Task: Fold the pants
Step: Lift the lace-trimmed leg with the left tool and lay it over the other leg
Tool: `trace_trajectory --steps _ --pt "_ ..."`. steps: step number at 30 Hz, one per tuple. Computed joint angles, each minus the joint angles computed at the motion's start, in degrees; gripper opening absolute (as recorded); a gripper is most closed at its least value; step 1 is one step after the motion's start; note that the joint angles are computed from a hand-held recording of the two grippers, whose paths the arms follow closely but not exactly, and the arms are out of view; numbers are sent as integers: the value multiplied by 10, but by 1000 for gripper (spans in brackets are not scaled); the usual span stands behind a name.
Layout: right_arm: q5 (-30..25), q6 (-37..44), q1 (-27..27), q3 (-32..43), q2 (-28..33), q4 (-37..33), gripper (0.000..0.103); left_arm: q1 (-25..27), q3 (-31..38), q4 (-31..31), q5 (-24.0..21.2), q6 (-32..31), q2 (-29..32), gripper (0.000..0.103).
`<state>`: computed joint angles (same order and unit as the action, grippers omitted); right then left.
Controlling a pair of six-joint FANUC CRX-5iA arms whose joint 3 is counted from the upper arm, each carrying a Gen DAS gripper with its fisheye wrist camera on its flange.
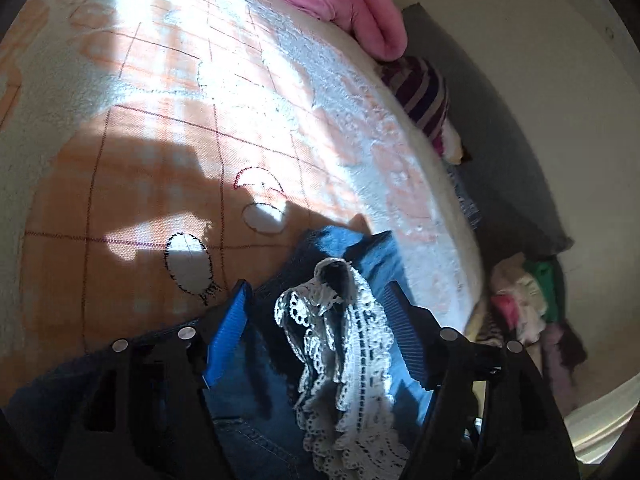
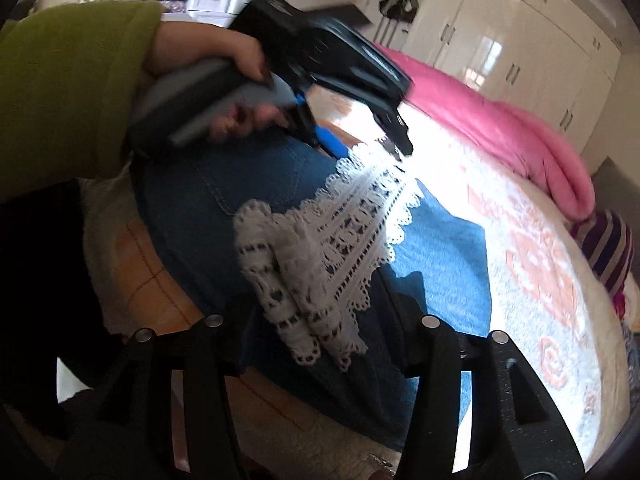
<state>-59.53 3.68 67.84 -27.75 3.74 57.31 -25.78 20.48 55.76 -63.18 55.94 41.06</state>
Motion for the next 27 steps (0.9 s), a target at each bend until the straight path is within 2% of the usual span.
trace_trajectory --steps 1,2,3,4,5,7,10,12,14,17,21,24,25,27 --pt "2 1 1 1 1 -1 42 -3 8 -3 0 2 5 66" --pt "17 11 -1 3 -3 -15 35 -6 13 -14 4 8 6 60" --pt "32 19 -5 3 -7 -29 15 -8 15 -18 7 10 6 52" --pt "38 25 -8 5 -8 -42 13 -9 19 -14 3 5 8 28" --pt "38 27 -8 6 -9 -49 12 -10 17 -11 5 -1 7 23" --pt "34 19 -7 1 -13 -40 10 -12 3 -4 23 -23 -5 22" --pt "37 1 -6 -10 -21 5 10 -15 -28 31 48 -87 -30 22" --pt "50 17 -11 -8 -20 13 10 -15 -32 19 66 -95 -40 22" --pt "63 50 -16 0 -13 3 10 -13 -15 -29 75 -59 -37 22" --pt "75 95 -21 19 -1 -45 11 -5 16 -93 59 4 -19 22" --pt "92 94 -23 9 -9 -44 20 -2 34 -110 46 26 -6 26" --pt "107 104 -28 21 -3 -54 30 -3 29 -113 53 26 -11 27" --pt "105 110 -25 24 -3 -60 34 -4 25 -117 59 25 -16 31" --pt "101 100 -8 26 -3 -60 34 -5 14 -126 72 23 -28 34"
